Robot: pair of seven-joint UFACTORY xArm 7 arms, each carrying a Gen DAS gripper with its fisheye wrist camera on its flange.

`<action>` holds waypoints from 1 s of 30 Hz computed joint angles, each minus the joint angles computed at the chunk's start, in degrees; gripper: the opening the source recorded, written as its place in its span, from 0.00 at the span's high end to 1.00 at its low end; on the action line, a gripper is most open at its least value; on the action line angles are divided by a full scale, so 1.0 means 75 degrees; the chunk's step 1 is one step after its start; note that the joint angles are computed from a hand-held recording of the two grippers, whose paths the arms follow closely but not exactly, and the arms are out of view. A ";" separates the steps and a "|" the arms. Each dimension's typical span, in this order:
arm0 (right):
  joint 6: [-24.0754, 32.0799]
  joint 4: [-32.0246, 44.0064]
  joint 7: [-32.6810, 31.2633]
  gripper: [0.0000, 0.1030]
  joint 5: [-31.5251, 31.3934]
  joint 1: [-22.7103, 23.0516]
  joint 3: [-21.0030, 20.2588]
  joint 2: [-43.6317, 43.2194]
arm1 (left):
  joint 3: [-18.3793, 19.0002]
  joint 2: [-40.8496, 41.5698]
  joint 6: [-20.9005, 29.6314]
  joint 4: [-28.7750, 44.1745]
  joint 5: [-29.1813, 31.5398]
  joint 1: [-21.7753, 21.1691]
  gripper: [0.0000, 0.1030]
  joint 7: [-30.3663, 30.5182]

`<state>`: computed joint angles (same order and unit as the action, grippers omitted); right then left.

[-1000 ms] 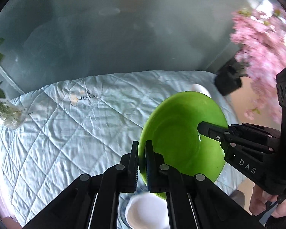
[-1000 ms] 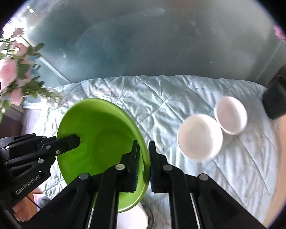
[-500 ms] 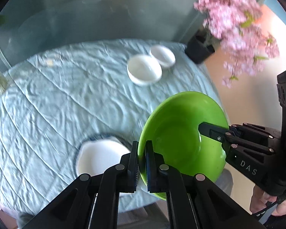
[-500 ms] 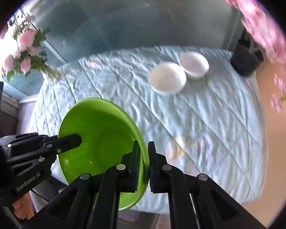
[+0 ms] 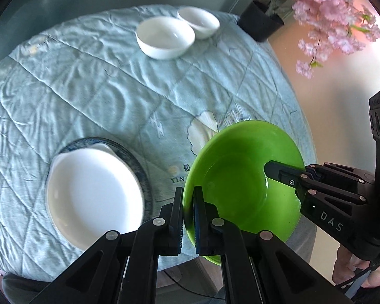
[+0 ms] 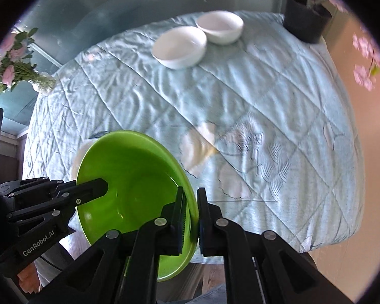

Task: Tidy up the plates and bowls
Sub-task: 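Carry the green bowl beside the plate stack and lower it onto the cloth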

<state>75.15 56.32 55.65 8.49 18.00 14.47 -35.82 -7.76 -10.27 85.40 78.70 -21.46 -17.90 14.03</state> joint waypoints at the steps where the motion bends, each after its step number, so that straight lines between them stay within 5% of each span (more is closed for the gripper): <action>1: -0.0041 -0.0168 -0.0010 0.93 0.0068 0.0020 -0.0046 -0.0088 | -0.0042 -0.0012 -0.0051 -0.0148 -0.0017 -0.0029 0.97 -0.0052; 16: -0.0631 -0.1902 -0.0139 0.93 0.0669 0.0031 -0.0430 -0.0991 | -0.0327 0.0476 -0.0831 -0.0848 -0.0040 -0.0423 0.97 -0.0379; 30: -0.1244 -0.2460 -0.0244 0.93 0.0955 0.0047 -0.0480 -0.0949 | -0.0382 0.0761 -0.1208 -0.1059 0.0317 -0.0531 0.96 -0.0685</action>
<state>65.82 37.87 53.83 15.65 18.36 10.87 -42.94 -10.63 -4.56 76.34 70.76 -19.08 -21.89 8.90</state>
